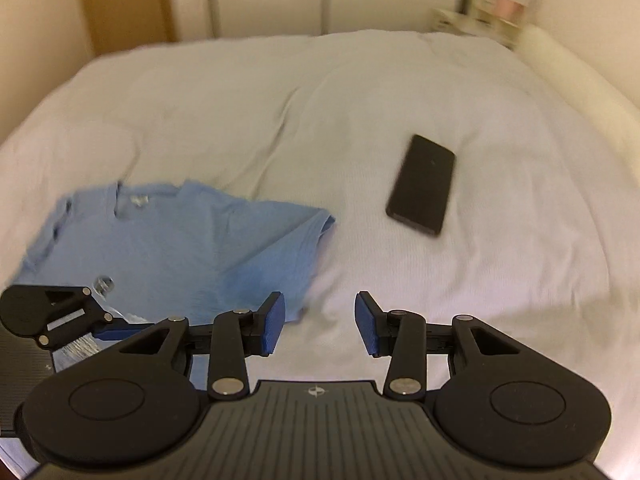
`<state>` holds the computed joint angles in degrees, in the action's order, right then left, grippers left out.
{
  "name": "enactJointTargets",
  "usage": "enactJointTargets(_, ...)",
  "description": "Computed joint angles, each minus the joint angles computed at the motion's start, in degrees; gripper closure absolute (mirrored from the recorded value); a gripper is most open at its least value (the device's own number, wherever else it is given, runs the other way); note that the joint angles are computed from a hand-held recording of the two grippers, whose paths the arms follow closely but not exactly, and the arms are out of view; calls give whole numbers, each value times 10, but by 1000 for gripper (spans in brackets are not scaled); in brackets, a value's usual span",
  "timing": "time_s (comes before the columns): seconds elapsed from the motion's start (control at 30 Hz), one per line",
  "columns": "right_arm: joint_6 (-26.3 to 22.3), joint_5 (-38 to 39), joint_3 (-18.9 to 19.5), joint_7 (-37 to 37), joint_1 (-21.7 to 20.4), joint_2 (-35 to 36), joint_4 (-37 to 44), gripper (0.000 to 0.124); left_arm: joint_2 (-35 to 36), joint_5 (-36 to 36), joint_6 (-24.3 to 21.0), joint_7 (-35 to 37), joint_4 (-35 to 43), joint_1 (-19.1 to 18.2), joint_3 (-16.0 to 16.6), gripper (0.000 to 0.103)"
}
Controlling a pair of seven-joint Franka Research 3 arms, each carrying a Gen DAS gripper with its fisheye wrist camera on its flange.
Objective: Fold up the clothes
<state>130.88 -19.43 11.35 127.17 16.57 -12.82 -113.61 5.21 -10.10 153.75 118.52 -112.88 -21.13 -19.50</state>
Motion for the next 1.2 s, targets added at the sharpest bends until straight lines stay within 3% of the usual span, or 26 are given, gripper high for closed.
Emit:
enactJointTargets(0.17,79,165,-74,-238,-1,63,19,82,76,177,-13,-262,61,-50,29,54)
enactJointTargets(0.3,67,256,-92,-389,-20,142,91,82,129,246,-54,-434,117,-79,44,54)
enactJointTargets(0.4,53,315,-93,-471,-36,194,146,82,166,264,-76,-517,155,-87,44,55)
enactJointTargets(0.47,47,312,-91,-511,-39,221,173,82,174,198,-21,-570,141,-59,24,55)
enactJointTargets(0.57,19,342,-86,-574,-48,255,211,82,185,17,140,-649,80,14,-47,55)
enactJointTargets(0.6,8,351,-84,-590,-50,265,223,82,189,-17,195,-683,61,22,-58,55)
enactJointTargets(0.63,-1,358,-84,-602,-52,273,233,82,190,-32,243,-726,42,17,-53,55)
enactJointTargets(0.73,-31,378,-83,-625,-58,294,261,82,186,-52,333,-845,5,-63,31,55)
enactJointTargets(0.87,-65,398,-82,-641,-64,317,291,82,202,-64,400,-914,-8,-81,46,59)
enactJointTargets(0.9,-69,397,-83,-643,-64,322,297,82,209,-59,414,-931,-8,-69,34,64)
enactJointTargets(1.0,-80,397,-84,-643,-63,340,317,82,226,-28,445,-981,-7,-26,-7,93)
enactJointTargets(1.2,-123,386,-86,-619,-60,384,378,83,223,44,448,-1053,-19,34,-53,101)
